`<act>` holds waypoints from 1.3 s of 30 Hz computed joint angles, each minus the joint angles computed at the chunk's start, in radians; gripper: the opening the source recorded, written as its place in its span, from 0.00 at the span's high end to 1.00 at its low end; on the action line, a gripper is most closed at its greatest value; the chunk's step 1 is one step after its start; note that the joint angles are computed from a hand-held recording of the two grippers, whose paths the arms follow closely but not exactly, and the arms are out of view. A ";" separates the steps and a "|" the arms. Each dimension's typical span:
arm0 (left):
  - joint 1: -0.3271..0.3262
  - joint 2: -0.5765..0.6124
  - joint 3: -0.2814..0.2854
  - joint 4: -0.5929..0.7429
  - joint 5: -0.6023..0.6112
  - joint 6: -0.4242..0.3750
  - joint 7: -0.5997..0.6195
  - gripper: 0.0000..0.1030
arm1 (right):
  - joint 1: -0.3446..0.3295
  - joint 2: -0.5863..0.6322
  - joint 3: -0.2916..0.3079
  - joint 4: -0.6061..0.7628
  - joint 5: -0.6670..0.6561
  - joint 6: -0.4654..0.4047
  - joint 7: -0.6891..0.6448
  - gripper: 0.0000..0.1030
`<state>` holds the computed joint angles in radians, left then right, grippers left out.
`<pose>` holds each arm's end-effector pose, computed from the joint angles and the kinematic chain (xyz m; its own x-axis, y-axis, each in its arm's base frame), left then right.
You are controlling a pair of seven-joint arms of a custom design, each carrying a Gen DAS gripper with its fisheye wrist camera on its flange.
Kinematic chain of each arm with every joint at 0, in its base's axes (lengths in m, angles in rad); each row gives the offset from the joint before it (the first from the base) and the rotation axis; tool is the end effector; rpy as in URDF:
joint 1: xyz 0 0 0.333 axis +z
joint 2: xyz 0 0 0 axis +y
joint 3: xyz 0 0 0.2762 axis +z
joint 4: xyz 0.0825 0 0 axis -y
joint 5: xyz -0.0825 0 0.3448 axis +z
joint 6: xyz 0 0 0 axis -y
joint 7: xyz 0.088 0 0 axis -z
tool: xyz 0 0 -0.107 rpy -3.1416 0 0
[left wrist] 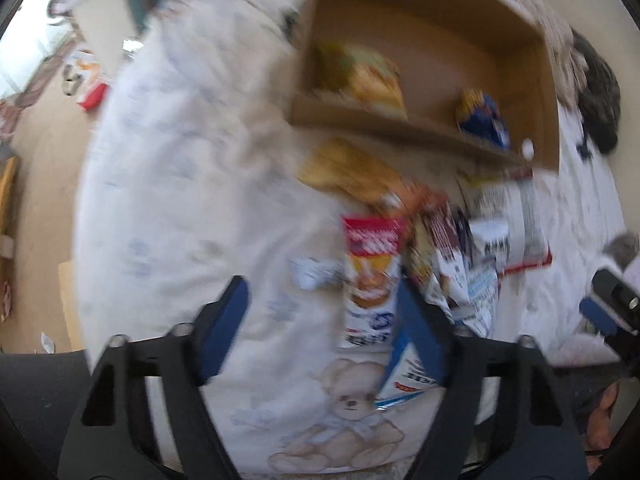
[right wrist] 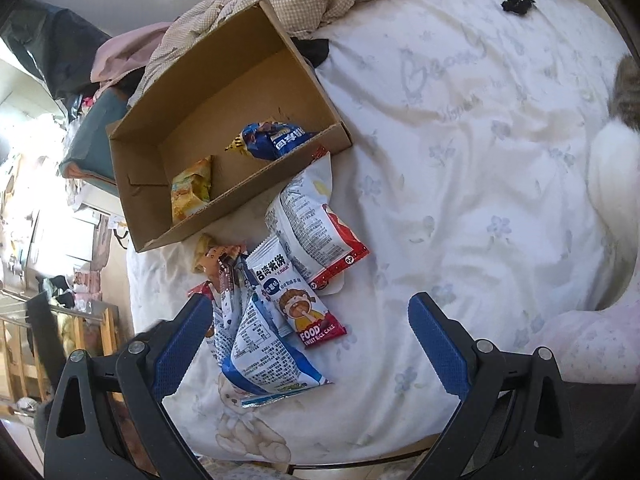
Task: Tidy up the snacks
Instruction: 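Grasp the red FOOD rice cake packet with the left gripper while the right grasps the white-blue bag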
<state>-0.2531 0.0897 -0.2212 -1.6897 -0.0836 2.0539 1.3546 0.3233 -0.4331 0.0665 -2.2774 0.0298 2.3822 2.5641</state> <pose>0.5112 -0.2625 0.5323 -0.2402 -0.9579 0.1570 -0.9496 0.1983 -0.2427 0.4091 0.1722 0.5574 -0.4695 -0.7716 -0.4292 -0.7438 0.6076 -0.2787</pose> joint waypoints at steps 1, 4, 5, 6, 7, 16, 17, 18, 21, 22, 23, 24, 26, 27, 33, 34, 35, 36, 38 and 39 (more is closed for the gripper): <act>-0.006 0.019 -0.005 0.009 0.000 -0.012 -0.001 0.36 | 0.000 0.004 0.001 0.004 -0.003 -0.002 -0.001 0.02; -0.024 0.045 -0.011 0.008 0.020 -0.001 -0.019 0.40 | 0.001 0.009 0.002 0.008 -0.006 -0.010 -0.009 0.02; -0.029 0.054 -0.012 0.013 0.028 -0.006 -0.018 0.47 | 0.001 0.010 0.003 0.009 -0.008 -0.016 -0.010 0.02; -0.037 0.067 -0.015 0.022 0.037 -0.014 -0.012 0.50 | 0.000 0.013 0.002 0.011 -0.008 -0.021 -0.010 0.02; -0.045 0.075 -0.017 0.028 0.049 -0.022 -0.007 0.53 | 0.001 0.015 0.002 0.013 -0.006 -0.024 -0.011 0.02; -0.057 0.012 -0.013 -0.014 0.074 -0.016 -0.004 0.74 | 0.006 0.044 0.007 0.040 -0.008 -0.019 -0.030 0.02; -0.054 -0.010 -0.013 -0.028 0.072 -0.011 0.000 0.74 | 0.007 0.046 0.008 0.043 -0.007 -0.019 -0.030 0.02; -0.051 -0.026 -0.014 -0.038 0.073 -0.010 0.001 0.74 | 0.008 0.049 0.008 0.045 -0.004 -0.018 -0.032 0.02; -0.036 -0.078 -0.012 -0.060 0.059 -0.018 0.012 0.74 | 0.011 0.061 0.011 0.058 -0.007 -0.024 -0.038 0.02; -0.037 -0.103 -0.018 -0.080 0.051 -0.015 0.003 0.74 | 0.012 0.065 0.012 0.062 -0.008 -0.026 -0.039 0.02; -0.031 -0.112 -0.017 -0.076 0.046 -0.023 0.009 0.74 | 0.012 0.068 0.013 0.065 -0.009 -0.028 -0.041 0.02; -0.024 -0.127 -0.014 -0.073 0.036 -0.030 0.014 0.74 | 0.013 0.071 0.014 0.067 -0.009 -0.028 -0.040 0.02; -0.012 -0.141 -0.011 -0.061 0.031 -0.039 0.031 0.74 | 0.016 0.075 0.016 0.073 -0.007 -0.031 -0.042 0.02; -0.007 -0.158 -0.010 -0.063 0.034 -0.041 0.044 0.74 | 0.018 0.076 0.017 0.075 -0.007 -0.031 -0.044 0.02; 0.020 -0.180 -0.008 -0.071 0.077 -0.001 0.114 0.74 | 0.043 0.084 0.012 0.080 0.026 -0.026 -0.092 0.02; 0.025 -0.177 -0.006 -0.068 0.080 0.004 0.116 0.74 | 0.050 0.086 0.007 0.077 0.046 -0.023 -0.107 0.02; 0.030 -0.177 -0.005 -0.070 0.080 0.012 0.113 0.74 | 0.057 0.088 0.002 0.075 0.067 -0.021 -0.123 0.02; 0.033 -0.180 -0.004 -0.079 0.075 0.022 0.105 0.74 | 0.064 0.093 -0.003 0.075 0.089 -0.022 -0.138 0.02; 0.040 -0.178 0.000 -0.084 0.054 0.024 0.090 0.74 | 0.074 0.109 -0.008 0.082 0.129 -0.031 -0.166 0.02; 0.044 -0.173 0.004 -0.079 0.031 0.017 0.081 0.74 | 0.076 0.121 -0.005 0.090 0.137 -0.042 -0.175 0.02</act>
